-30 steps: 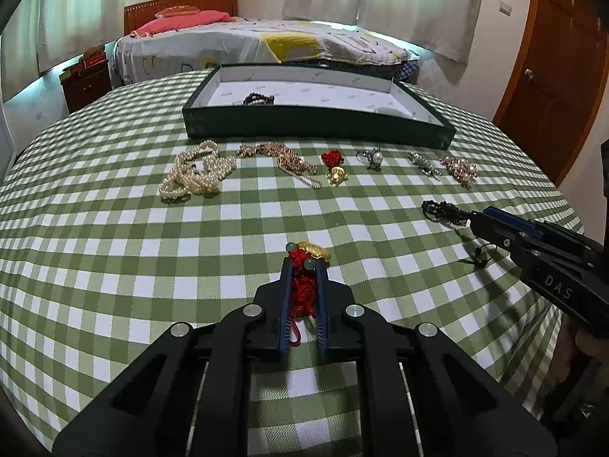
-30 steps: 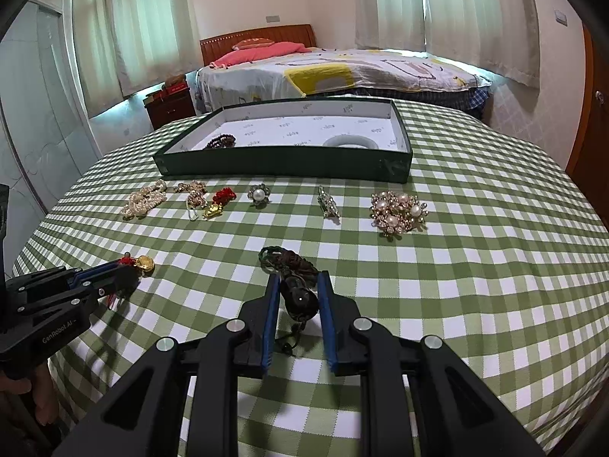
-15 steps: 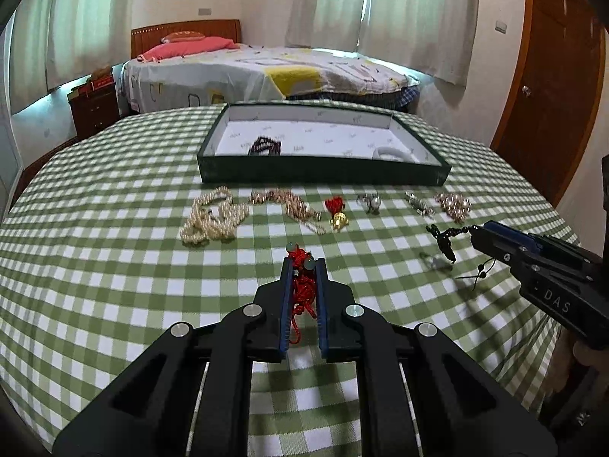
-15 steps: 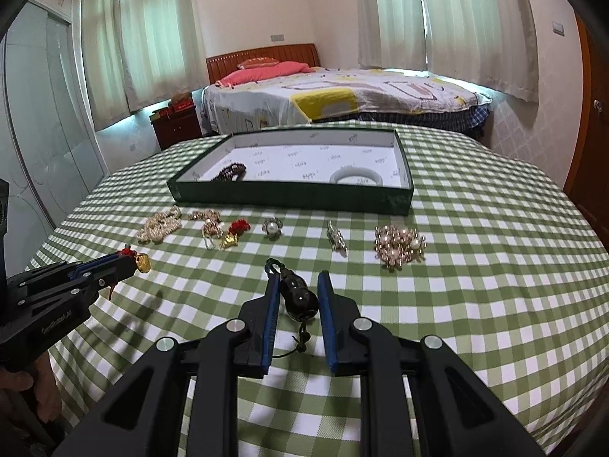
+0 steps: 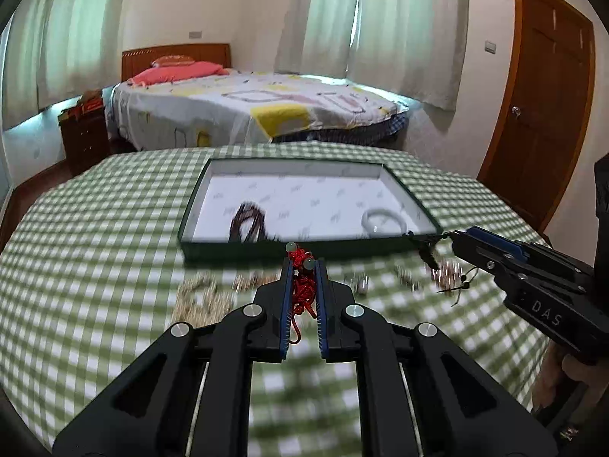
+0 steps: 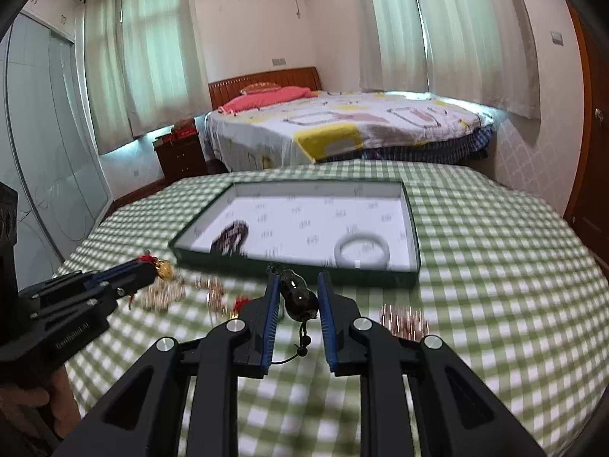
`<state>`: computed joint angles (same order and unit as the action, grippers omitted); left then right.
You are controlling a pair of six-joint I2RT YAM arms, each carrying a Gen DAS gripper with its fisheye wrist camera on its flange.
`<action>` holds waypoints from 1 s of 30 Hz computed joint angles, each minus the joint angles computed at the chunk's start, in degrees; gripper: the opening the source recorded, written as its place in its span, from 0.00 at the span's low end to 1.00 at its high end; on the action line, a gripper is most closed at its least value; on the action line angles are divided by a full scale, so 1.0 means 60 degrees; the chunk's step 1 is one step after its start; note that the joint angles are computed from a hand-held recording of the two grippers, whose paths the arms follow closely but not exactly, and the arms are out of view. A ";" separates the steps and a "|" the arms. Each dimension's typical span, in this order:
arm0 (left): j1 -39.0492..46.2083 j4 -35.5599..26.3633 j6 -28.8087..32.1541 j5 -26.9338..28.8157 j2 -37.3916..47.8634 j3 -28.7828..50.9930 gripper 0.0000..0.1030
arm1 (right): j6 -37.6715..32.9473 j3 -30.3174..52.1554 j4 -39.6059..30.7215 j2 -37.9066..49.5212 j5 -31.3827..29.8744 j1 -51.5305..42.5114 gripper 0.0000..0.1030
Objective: Organize jewelry
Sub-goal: 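Carry the keychain and red tassel charm into the tray with both tools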
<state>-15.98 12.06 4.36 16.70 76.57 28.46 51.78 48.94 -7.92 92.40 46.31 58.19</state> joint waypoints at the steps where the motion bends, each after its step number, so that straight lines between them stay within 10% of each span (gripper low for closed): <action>1: -0.0148 0.0086 -0.0093 -0.0047 0.0355 0.0351 0.11 | -0.0396 0.0097 0.0241 0.0019 -0.0096 -0.0241 0.20; 11: -0.0933 0.0535 -0.0429 -0.0751 0.3301 0.3238 0.11 | -0.2771 0.1344 0.1875 0.1335 -0.1431 -0.2284 0.20; 30: -0.1078 -0.1294 -0.0483 -0.1083 0.7228 0.6579 0.11 | -0.2893 0.2533 0.1715 0.3765 -0.4384 -0.3991 0.21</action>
<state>-22.45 4.30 1.47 10.20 119.95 67.93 34.43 64.14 2.37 115.00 20.01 34.25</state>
